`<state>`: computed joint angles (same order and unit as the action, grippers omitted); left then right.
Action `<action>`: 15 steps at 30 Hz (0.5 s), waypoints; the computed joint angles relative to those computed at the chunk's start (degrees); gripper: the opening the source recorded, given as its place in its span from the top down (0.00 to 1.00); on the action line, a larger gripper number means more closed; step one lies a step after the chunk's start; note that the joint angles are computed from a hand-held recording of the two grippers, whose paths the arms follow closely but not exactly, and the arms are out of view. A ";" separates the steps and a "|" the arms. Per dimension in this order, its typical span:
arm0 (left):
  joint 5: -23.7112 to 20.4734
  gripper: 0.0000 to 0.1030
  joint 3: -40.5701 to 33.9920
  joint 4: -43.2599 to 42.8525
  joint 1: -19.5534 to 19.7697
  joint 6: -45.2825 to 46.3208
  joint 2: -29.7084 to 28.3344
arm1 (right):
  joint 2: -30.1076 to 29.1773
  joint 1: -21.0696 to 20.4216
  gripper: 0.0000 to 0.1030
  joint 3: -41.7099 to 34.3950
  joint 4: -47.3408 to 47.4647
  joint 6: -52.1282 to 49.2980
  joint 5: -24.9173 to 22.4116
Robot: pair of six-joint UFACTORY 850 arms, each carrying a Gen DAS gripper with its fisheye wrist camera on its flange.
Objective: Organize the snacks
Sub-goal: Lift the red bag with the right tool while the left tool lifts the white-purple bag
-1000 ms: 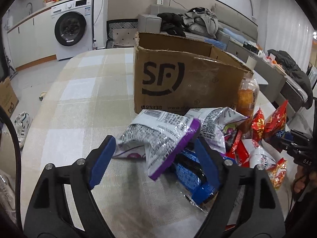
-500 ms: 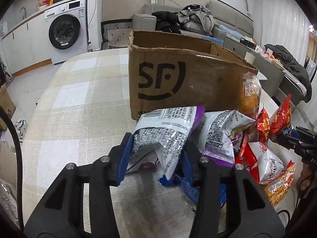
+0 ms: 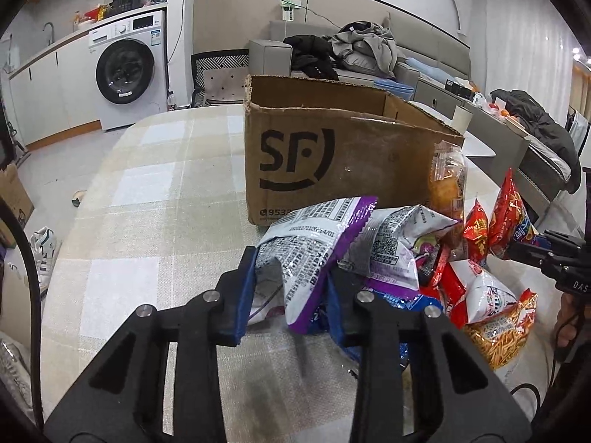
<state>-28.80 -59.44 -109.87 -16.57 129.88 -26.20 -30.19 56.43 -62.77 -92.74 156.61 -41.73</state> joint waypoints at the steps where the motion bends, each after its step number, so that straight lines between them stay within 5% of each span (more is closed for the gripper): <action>1: -0.28 0.71 0.13 0.15 0.19 -0.28 0.09 | 0.13 0.06 0.72 0.23 -0.64 0.71 -0.18; 15: -6.00 0.71 5.28 0.59 3.25 0.04 5.92 | 1.33 1.39 0.72 2.22 -7.81 7.14 -5.94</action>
